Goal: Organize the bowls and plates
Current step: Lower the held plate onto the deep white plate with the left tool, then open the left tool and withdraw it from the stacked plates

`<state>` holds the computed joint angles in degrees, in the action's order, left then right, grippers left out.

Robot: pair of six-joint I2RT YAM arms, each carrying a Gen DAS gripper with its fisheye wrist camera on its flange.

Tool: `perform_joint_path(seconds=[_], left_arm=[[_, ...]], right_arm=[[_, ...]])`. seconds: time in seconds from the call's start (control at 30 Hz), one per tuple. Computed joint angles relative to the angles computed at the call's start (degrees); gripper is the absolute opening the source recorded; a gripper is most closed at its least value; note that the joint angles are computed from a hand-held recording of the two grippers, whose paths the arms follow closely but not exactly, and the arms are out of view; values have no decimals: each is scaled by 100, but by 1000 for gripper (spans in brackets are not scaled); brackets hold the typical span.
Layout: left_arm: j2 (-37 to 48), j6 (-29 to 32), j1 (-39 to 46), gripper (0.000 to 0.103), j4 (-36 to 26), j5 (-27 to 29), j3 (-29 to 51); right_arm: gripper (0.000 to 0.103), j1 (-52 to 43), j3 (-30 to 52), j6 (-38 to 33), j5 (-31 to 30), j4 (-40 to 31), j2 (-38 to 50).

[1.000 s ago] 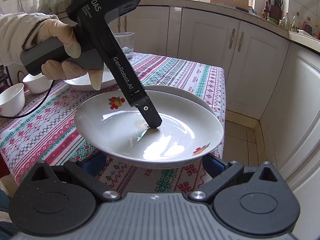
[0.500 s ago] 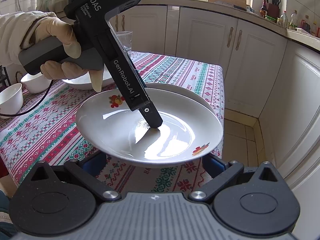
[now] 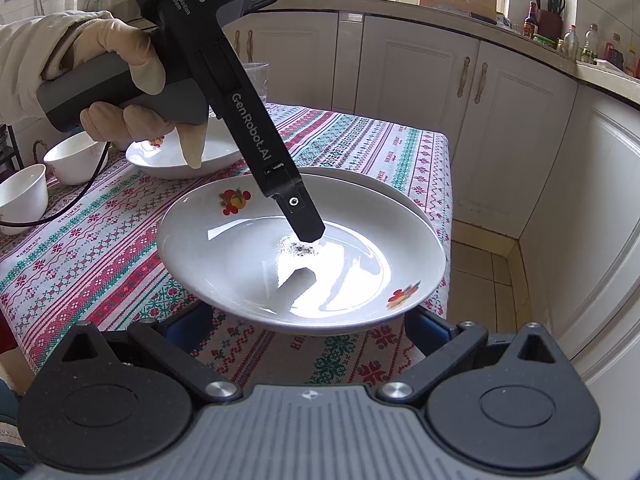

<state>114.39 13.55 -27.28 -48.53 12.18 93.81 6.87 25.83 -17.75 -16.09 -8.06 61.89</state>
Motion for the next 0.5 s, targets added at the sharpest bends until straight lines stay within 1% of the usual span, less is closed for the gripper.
perform_joint_path(seconds=[0.2, 0.5], left_arm=[[-33, -1, 48, 89, 8, 52, -4], [-122, 1, 94, 92, 22, -97, -52]], right_arm=[[103, 18, -1, 44, 16, 33, 17], [103, 157, 6, 145, 172, 97, 74]])
